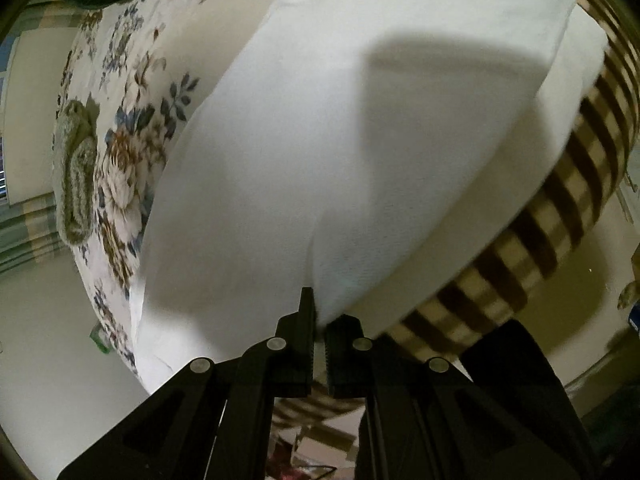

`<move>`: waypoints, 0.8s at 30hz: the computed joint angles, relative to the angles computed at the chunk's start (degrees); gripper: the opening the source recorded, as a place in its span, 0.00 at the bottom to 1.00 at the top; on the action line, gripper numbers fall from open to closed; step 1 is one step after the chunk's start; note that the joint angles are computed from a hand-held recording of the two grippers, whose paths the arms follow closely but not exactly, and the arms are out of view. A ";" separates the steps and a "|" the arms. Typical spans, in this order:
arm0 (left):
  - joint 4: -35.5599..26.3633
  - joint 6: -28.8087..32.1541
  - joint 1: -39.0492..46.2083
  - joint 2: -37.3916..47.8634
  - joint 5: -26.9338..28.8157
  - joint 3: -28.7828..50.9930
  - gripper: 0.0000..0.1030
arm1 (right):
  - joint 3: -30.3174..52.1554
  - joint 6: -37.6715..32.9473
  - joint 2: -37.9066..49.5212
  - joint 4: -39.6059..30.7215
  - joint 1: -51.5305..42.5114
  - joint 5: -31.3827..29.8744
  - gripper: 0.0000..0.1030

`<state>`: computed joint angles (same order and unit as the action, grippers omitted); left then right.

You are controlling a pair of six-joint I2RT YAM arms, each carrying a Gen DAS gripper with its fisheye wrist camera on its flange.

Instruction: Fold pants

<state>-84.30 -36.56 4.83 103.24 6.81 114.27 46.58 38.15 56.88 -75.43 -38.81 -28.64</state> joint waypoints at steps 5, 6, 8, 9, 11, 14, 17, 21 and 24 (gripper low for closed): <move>1.19 2.68 3.70 0.33 8.23 -1.11 0.21 | -4.35 -6.84 2.94 1.41 -5.96 -4.14 0.28; 1.38 2.70 4.02 0.63 9.89 -1.89 0.26 | -5.66 -6.51 2.70 2.58 -6.76 -5.67 0.44; 2.49 2.13 3.37 0.78 10.37 -3.36 0.27 | -8.55 -4.34 1.52 5.26 -6.51 -7.44 0.46; 2.85 2.03 2.65 0.73 9.30 -3.88 0.28 | -9.39 -2.83 0.68 6.08 -5.83 -7.31 0.46; 3.85 2.46 0.93 0.74 5.52 -4.44 0.27 | -10.77 1.21 -1.77 7.67 -3.62 -6.11 0.37; 5.29 4.05 -1.57 -0.54 -0.05 -5.33 0.14 | -10.83 7.16 -5.00 7.72 2.09 -1.56 0.07; 5.24 4.82 -0.88 -1.82 -0.02 -4.88 0.11 | -8.08 8.61 -7.59 5.86 5.56 0.40 0.05; 3.34 5.54 0.03 -0.92 0.26 -0.20 0.10 | -5.07 5.35 -8.85 0.85 1.03 -2.55 0.04; 1.01 6.99 0.50 1.53 -0.13 4.89 0.10 | -3.31 1.53 -8.67 -2.85 -1.31 -4.65 0.04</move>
